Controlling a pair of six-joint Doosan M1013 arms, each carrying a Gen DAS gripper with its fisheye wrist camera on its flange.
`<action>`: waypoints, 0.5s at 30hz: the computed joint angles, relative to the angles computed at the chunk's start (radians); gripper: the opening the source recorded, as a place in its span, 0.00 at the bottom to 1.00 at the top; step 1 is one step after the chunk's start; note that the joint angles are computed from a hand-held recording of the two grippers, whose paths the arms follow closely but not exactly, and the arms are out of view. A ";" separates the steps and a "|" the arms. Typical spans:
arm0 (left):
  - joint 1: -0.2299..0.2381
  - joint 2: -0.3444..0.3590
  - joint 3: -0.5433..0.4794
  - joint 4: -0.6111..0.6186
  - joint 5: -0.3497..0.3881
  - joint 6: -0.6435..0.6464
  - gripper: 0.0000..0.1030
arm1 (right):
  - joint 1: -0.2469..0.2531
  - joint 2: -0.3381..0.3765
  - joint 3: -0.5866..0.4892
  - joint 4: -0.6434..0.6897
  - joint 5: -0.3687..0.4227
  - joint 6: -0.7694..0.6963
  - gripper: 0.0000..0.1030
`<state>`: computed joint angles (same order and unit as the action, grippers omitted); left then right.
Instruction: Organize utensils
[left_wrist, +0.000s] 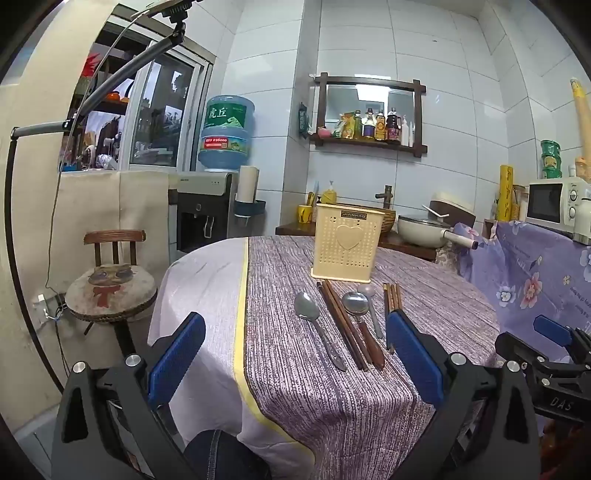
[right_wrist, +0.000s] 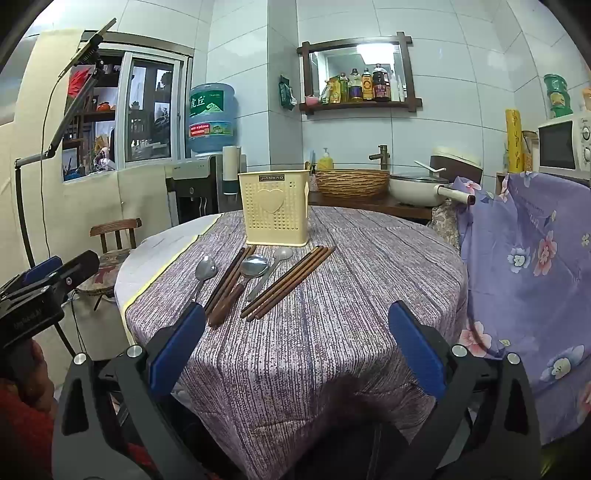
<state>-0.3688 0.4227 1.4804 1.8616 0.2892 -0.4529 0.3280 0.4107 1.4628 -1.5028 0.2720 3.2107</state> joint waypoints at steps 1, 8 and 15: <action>-0.001 0.001 -0.001 -0.005 0.006 0.007 0.95 | 0.000 0.000 0.000 0.008 -0.001 -0.006 0.95; -0.011 -0.003 0.004 0.006 0.022 0.000 0.95 | -0.001 0.000 -0.002 0.046 -0.004 -0.042 0.95; -0.007 0.001 0.001 0.017 0.012 -0.014 0.95 | -0.002 0.002 -0.009 0.083 -0.007 -0.077 0.95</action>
<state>-0.3753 0.4237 1.4809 1.8787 0.3008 -0.4670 0.3263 0.4125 1.4538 -1.4198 0.2654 3.1335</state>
